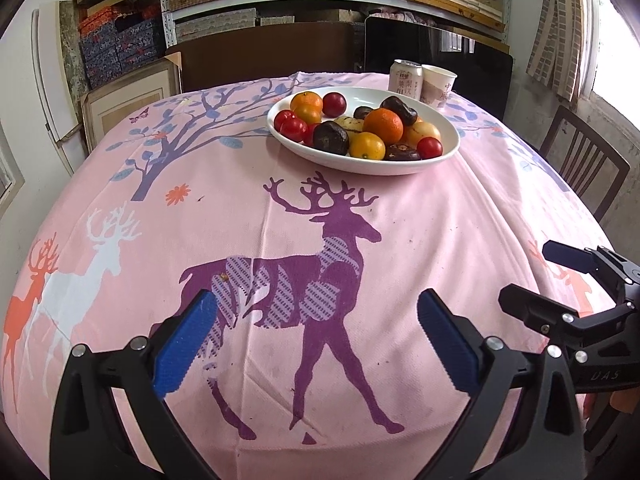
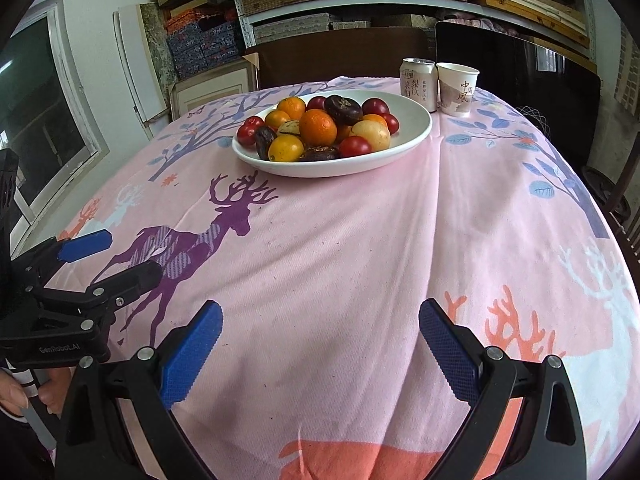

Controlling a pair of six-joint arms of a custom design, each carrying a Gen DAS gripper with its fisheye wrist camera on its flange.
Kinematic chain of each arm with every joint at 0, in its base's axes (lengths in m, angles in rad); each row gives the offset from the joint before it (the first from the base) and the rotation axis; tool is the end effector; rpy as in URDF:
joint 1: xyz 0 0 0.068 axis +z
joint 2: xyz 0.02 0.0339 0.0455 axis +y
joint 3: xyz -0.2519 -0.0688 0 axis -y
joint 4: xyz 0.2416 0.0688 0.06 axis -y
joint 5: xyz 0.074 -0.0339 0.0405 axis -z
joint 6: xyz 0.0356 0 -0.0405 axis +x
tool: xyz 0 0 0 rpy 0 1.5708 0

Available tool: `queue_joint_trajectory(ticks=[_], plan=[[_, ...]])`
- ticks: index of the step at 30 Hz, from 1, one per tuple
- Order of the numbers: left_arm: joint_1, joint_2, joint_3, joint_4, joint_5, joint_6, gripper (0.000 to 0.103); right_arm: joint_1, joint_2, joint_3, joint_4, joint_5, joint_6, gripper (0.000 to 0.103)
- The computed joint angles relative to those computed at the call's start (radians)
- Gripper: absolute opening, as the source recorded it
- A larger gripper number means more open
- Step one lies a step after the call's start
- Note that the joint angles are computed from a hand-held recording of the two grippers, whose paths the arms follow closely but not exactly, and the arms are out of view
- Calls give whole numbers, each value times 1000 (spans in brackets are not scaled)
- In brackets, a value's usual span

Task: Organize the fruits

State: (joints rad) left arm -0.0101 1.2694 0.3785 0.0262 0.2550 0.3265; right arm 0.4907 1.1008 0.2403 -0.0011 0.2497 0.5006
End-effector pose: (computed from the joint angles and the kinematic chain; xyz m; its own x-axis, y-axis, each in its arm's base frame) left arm 0.2140 -0.0111 0.1214 -0.6650 0.3171 -0.6761 0.4083 0.9125 0.0263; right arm 0.1626 0.0769 0.1117 -0.7382 0.1328 -0.6613 0.0452 0.9879 0.1480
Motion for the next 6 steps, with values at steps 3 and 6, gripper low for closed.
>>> queue_joint_trajectory(ticks=[3, 6], plan=[[3, -1, -13, 9, -5, 5, 98, -8, 13, -2, 3, 0, 7, 99], [10, 11, -21, 20, -5, 11, 98, -17, 20, -5, 7, -8, 9, 99]])
